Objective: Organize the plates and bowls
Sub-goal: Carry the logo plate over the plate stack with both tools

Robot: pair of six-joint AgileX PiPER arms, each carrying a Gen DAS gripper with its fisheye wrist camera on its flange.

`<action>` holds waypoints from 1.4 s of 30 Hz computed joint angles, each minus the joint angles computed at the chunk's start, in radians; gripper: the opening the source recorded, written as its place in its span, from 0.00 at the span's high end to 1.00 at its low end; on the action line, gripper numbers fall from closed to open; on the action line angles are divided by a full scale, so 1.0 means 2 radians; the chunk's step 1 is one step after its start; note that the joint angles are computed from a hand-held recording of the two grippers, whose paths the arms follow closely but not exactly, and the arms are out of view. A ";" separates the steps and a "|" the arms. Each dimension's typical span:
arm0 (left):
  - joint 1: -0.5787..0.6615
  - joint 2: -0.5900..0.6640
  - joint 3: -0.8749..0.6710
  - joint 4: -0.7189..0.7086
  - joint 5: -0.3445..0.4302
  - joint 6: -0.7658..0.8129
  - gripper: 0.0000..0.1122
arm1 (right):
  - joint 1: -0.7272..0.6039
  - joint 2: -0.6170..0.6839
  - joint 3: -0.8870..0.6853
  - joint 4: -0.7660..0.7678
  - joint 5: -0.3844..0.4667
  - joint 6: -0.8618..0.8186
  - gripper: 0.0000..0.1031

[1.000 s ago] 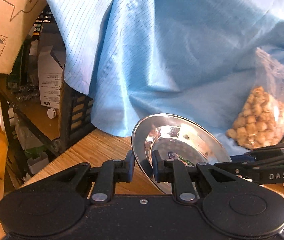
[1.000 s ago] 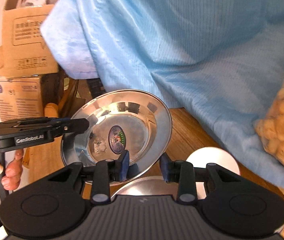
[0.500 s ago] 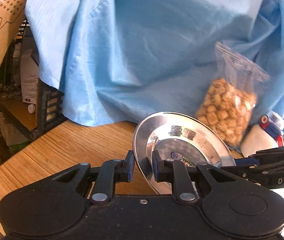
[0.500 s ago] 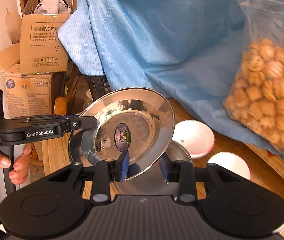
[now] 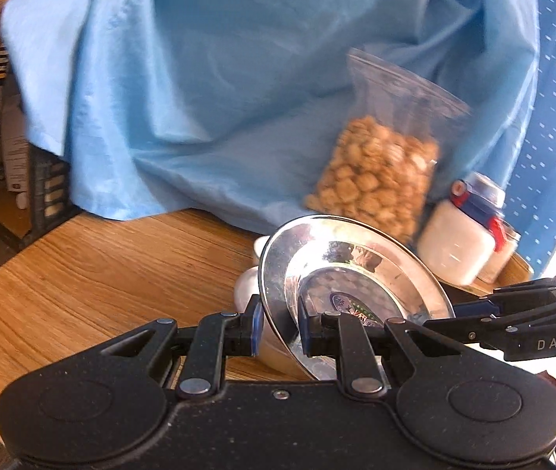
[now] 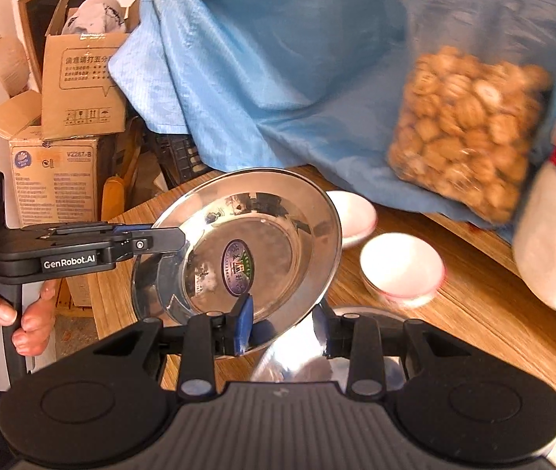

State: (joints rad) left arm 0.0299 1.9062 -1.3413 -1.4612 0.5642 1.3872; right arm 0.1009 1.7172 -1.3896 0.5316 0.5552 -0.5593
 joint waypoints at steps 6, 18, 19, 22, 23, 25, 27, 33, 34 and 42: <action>-0.023 -0.014 0.028 -0.019 0.005 0.030 0.83 | -0.030 -0.040 0.052 0.005 0.002 -0.007 0.64; -0.069 -0.009 0.035 0.020 0.020 0.021 0.81 | -0.085 -0.079 0.115 -0.006 0.010 0.002 0.64; -0.071 -0.007 0.033 0.024 0.022 0.019 0.81 | -0.090 -0.079 0.117 -0.004 0.010 0.001 0.64; -0.081 0.000 0.028 0.030 0.020 0.016 0.81 | -0.101 -0.075 0.123 0.005 0.009 -0.006 0.64; -0.084 0.002 0.027 0.032 0.019 0.017 0.81 | -0.104 -0.073 0.125 0.005 0.009 -0.007 0.64; -0.089 0.008 0.020 0.042 0.017 0.009 0.80 | -0.107 -0.073 0.128 0.005 0.008 -0.008 0.64; -0.091 0.013 0.015 0.051 0.018 0.002 0.80 | -0.109 -0.072 0.130 0.005 0.009 -0.009 0.64; -0.098 0.026 0.000 0.079 0.012 -0.020 0.79 | -0.108 -0.062 0.124 -0.002 0.013 -0.005 0.64; -0.099 0.028 -0.003 0.085 0.010 -0.024 0.79 | -0.108 -0.059 0.121 -0.002 0.013 -0.005 0.64; -0.105 0.034 -0.017 0.114 0.003 -0.055 0.79 | -0.112 -0.044 0.108 0.005 0.023 -0.011 0.64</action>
